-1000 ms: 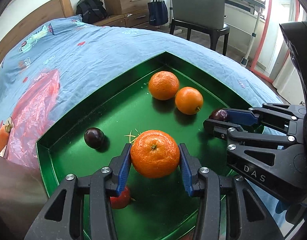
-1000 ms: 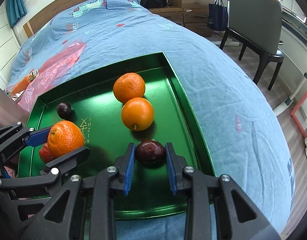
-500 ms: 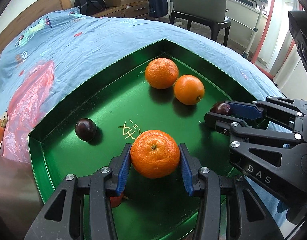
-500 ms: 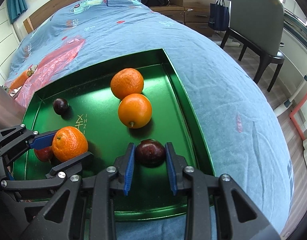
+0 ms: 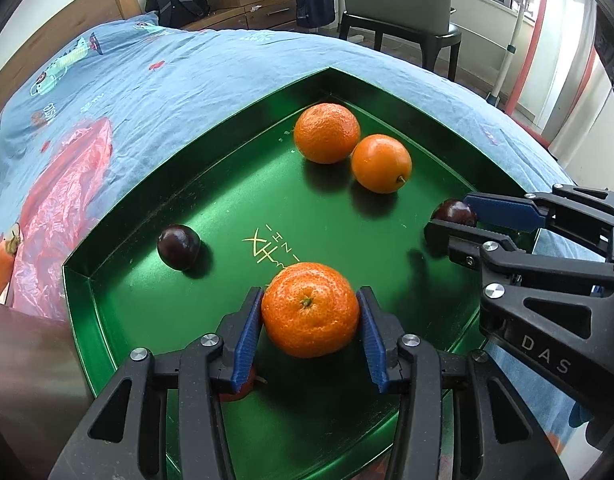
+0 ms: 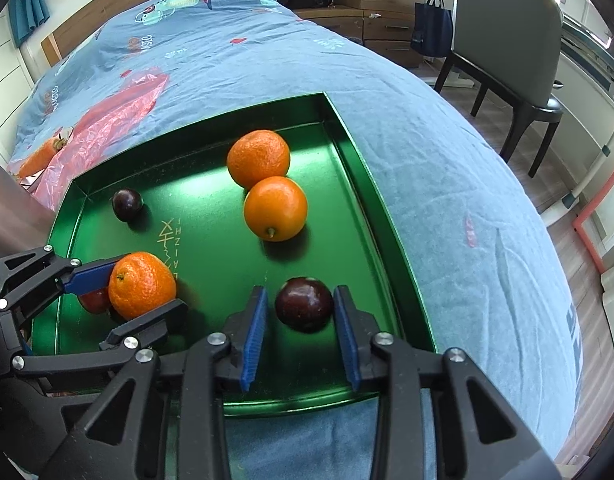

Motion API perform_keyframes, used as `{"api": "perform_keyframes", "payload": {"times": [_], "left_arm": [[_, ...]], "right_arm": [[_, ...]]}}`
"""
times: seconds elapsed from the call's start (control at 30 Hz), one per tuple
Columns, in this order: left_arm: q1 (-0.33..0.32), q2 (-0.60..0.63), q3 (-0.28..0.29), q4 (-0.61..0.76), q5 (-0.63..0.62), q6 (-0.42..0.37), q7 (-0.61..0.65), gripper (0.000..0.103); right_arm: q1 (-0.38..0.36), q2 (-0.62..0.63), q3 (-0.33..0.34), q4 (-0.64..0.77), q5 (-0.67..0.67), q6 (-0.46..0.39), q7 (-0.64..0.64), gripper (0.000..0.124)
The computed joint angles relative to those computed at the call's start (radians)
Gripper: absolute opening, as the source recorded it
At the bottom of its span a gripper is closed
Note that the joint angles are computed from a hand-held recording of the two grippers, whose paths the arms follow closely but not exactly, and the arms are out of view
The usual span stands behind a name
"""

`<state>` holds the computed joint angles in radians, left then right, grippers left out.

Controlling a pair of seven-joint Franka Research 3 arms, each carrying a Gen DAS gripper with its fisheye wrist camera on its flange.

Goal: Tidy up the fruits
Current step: 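Open the right tool to drop the plum while the left tool releases the orange, then move both tools back toward the remaining fruits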

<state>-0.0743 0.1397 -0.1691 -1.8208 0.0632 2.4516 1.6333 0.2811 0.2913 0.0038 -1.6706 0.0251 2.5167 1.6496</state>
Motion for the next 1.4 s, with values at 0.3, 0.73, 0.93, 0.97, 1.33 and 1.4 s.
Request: {"api": "perform_keyframes", "payload": {"times": [0.3, 0.73, 0.93, 0.97, 1.33, 1.4], "left_arm": [[0.004, -0.106, 0.005, -0.1, -0.044, 0.098, 0.043, 0.049], [-0.05, -0.324, 0.059, -0.333, -0.209, 0.146, 0.235, 0.052], [-0.103, -0.454, 0.121, -0.465, -0.288, 0.15, 0.353, 0.052], [-0.11, -0.478, 0.132, -0.484, -0.298, 0.143, 0.369, 0.052], [-0.068, -0.699, 0.221, -0.641, -0.256, 0.017, 0.408, 0.052], [-0.045, -0.728, 0.234, -0.652, -0.235, -0.015, 0.401, 0.052]], "right_arm": [[0.02, -0.102, -0.017, -0.092, -0.092, 0.065, 0.107, 0.071], [0.005, -0.272, 0.038, -0.272, -0.199, -0.012, 0.25, 0.072], [0.01, -0.341, 0.079, -0.347, -0.216, -0.047, 0.294, 0.072], [0.012, -0.35, 0.087, -0.357, -0.219, -0.052, 0.3, 0.073], [0.077, -0.399, 0.161, -0.405, -0.195, -0.113, 0.365, 0.077], [0.095, -0.406, 0.173, -0.409, -0.185, -0.124, 0.37, 0.077]]}}
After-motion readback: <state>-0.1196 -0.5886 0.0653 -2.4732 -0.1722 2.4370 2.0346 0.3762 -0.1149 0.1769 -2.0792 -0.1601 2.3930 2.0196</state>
